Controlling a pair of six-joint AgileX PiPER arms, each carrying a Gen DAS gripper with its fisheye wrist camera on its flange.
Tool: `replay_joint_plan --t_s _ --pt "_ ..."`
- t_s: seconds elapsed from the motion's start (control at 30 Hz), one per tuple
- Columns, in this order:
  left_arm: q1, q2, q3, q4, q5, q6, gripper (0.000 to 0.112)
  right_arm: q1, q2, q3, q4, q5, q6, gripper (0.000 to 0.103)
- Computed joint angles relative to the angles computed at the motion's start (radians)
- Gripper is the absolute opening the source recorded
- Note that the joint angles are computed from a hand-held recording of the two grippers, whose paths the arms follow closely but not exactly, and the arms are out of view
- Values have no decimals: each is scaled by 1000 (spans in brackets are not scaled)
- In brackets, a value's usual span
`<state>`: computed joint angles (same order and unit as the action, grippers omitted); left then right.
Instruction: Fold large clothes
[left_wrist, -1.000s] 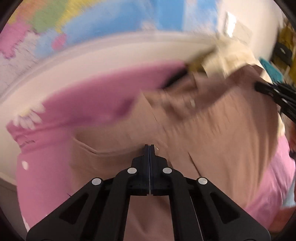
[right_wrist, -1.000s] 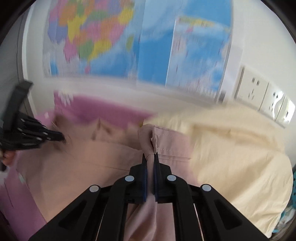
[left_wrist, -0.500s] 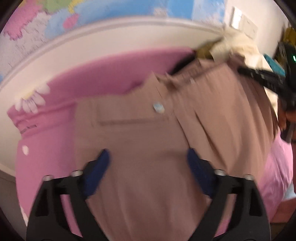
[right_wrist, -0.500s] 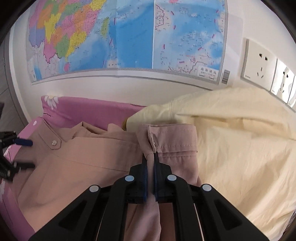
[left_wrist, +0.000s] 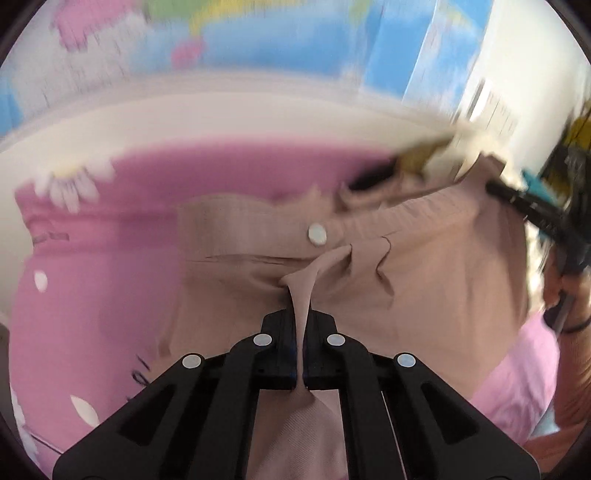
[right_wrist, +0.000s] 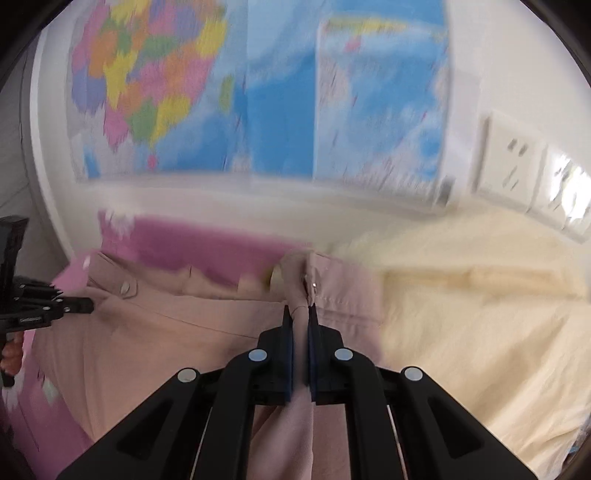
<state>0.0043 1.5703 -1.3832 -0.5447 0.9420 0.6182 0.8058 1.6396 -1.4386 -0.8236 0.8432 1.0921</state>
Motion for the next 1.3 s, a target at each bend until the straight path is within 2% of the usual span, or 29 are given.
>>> replay_joint_plan --t_s 0.07,0.1,0.13,0.17,0.2,0.23,0.3,0.33,0.4,0.43,0.47,0.57,0.63,0.7,0.73,0.77,0.87,0.97,1.0,1.03,1.07,1.1,1.2,1.23,1.3 --pt "-15 -10 7 11 -56 -11 4 -21 6 -20 18 -23 -15 6" --pt "-34 5 4 44 -74 -23 6 -48 31 -47 77 -24 -63 6" --pt "-69 33 -10 93 -84 -66 8 -72 49 -59 123 -33 -93 6" --pt "-70 69 -43 124 -63 -90 10 -108 81 -68 191 -51 -138 7" --pt "-80 113 -54 152 -60 -113 15 -123 104 -77 219 -51 -157 9" --pt "-87 139 -70 181 -46 -135 27 -134 130 -75 227 -50 -155 11" --pt "-81 148 -45 196 -65 -154 31 -138 152 -63 225 -57 -159 13" --pt "-78 155 -44 182 -67 -143 32 -130 155 -57 205 -54 -151 17" --pt "-72 160 -46 168 -68 -149 32 -132 139 -46 234 -68 -184 32" --pt "-68 166 -56 161 -62 -148 32 -132 121 -41 256 -68 -199 44" --pt "-66 170 -63 163 -60 -153 32 -126 96 -22 245 -67 -176 52" --pt "-57 137 -33 149 -65 -141 34 -89 -50 117 181 -130 -91 53" --pt "-52 137 -31 132 -65 -129 36 -43 -109 181 144 -118 -71 49" --pt "-29 144 -28 109 -59 -94 37 -42 -98 184 198 -96 -149 38" --pt "-33 143 -10 108 -76 -91 37 -41 -60 164 196 -49 -166 31" --pt "-37 156 -20 111 -79 -101 38 -60 -33 156 197 -35 -169 31" --pt "-29 179 -38 126 -70 -133 38 -174 -14 191 325 -148 -192 31" --pt "-19 148 -13 116 -78 -142 39 -219 -51 234 424 -224 -209 35" --pt "-2 101 27 102 -103 -127 50 -208 -89 254 422 -223 -193 39" --pt "4 68 58 90 -130 -118 63 -197 -115 271 412 -223 -177 51" --pt "41 6 115 42 -154 -68 65 -176 -177 313 385 -221 -137 59" --pt "93 -51 165 -30 -147 9 65 -155 -246 361 357 -223 -97 65" --pt "265 -174 271 -180 -33 171 65 -132 -436 506 439 -260 -102 66" --pt "297 -194 293 -204 0 197 65 -139 -490 563 521 -297 -139 66" --pt "424 -255 373 -265 118 290 65 -166 -572 670 694 -365 -228 66"
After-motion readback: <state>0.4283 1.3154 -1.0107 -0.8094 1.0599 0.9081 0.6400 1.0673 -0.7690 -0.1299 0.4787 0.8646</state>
